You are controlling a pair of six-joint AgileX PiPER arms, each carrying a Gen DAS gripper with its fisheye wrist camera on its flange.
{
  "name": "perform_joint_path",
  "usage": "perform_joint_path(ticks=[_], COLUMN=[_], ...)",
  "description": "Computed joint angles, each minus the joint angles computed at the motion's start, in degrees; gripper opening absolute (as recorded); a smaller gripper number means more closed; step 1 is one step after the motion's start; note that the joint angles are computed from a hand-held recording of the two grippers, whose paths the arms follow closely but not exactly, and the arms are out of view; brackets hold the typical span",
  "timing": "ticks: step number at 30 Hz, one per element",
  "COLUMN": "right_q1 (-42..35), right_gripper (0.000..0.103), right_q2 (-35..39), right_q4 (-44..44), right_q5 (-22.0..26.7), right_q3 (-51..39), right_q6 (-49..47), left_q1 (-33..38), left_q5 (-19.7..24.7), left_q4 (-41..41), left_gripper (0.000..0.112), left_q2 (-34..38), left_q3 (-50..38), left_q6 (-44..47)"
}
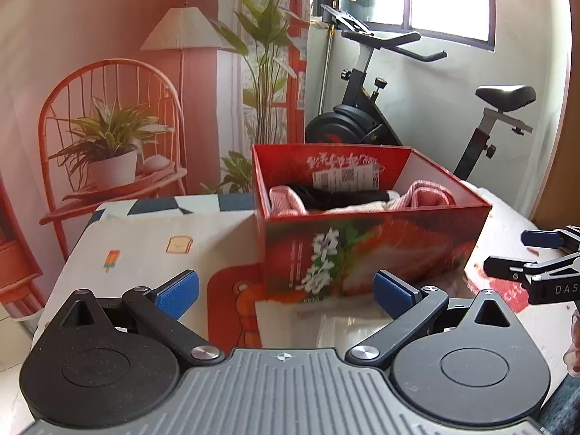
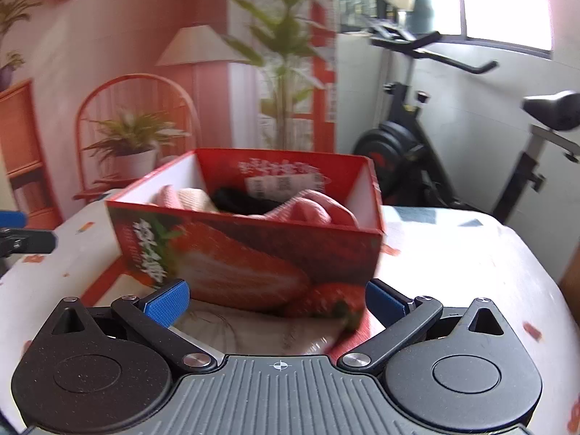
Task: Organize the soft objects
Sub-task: 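Move both grippers back to the pile over the clear bag with green cable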
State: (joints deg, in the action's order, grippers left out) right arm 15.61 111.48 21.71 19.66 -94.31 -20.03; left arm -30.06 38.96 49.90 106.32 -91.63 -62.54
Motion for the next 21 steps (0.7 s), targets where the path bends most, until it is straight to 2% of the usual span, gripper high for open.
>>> perform_joint_path(ticks=[6, 10, 15, 21], right_q1=[0.53, 1.08, 1.46, 1.85], right_gripper=[0.103, 0.103, 0.103, 0.103], right_q2=[-1.94, -3.29, -4.43, -5.37], right_q4=[2.19, 7.79, 22.17, 35.1], right_q5=[-5.02, -7.44, -9.09, -10.43], right_q3=[7.51, 10.86, 13.81, 17.17], right_q6=[-2.05, -8.37, -23.67, -37.32], left_q1=[-1.19, -1.68, -3.33, -5.79], left_q5=[-0.17, -0.46, 1.07, 2.48], left_q4=[3.99, 5.8, 8.92, 11.03], left_gripper=[0.103, 0.103, 0.103, 0.103], left_q2=[-1.31, -1.9, -1.84, -1.82], left_q3=[5.47, 7.94, 9.02, 10.78], left_q6=[-8.43, -12.72, -15.32, -17.93])
